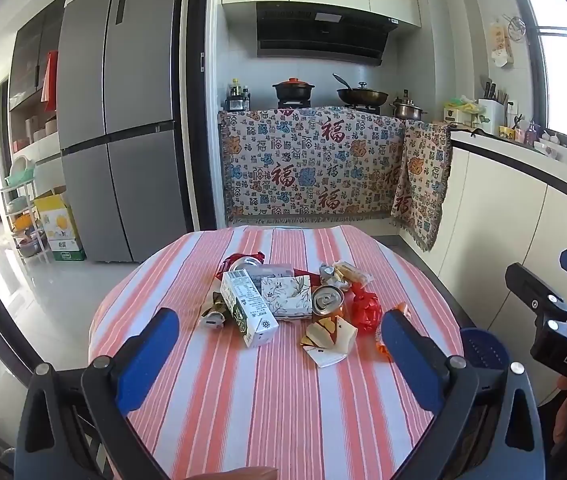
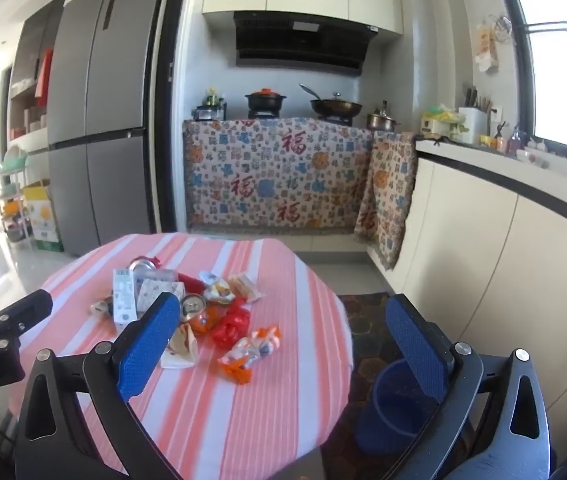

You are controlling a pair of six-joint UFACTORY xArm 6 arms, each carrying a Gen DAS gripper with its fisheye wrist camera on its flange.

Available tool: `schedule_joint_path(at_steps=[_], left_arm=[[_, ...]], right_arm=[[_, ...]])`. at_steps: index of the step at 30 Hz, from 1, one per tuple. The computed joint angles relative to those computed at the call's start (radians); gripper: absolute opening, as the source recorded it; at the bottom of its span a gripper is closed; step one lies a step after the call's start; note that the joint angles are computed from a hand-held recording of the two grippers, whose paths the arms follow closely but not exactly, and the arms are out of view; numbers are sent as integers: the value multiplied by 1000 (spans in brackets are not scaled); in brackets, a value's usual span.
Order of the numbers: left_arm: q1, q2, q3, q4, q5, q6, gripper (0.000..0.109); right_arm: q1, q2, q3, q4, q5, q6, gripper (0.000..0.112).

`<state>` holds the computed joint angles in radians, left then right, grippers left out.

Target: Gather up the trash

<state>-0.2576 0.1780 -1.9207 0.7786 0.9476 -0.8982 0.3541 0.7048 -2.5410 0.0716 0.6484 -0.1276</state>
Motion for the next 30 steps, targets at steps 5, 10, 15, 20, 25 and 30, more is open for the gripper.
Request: schedule_joint_path(at_steps=[5,10,15,20,25,30], left_arm=[[3,0,-1,-3,-2,3,103],[1,1,-3,-2,0,1,103],[1,0,-1,-2,0,1,103],[0,1,-6,-2,4,5,103],[0,5,-17,-6,4,13,103],[-1,6,-18,-8,5,15,103]], right_arm=[[2,-12,17,-2,-11,1,103],[2,-6,2,-3,-4,3,103],[3,-6,5,-10,-6,11,103],[2,-6,4,-8,-6,11,103],[2,-4,0,-10,-3,14,103],[2,-20,32,-7,-21,11,103]])
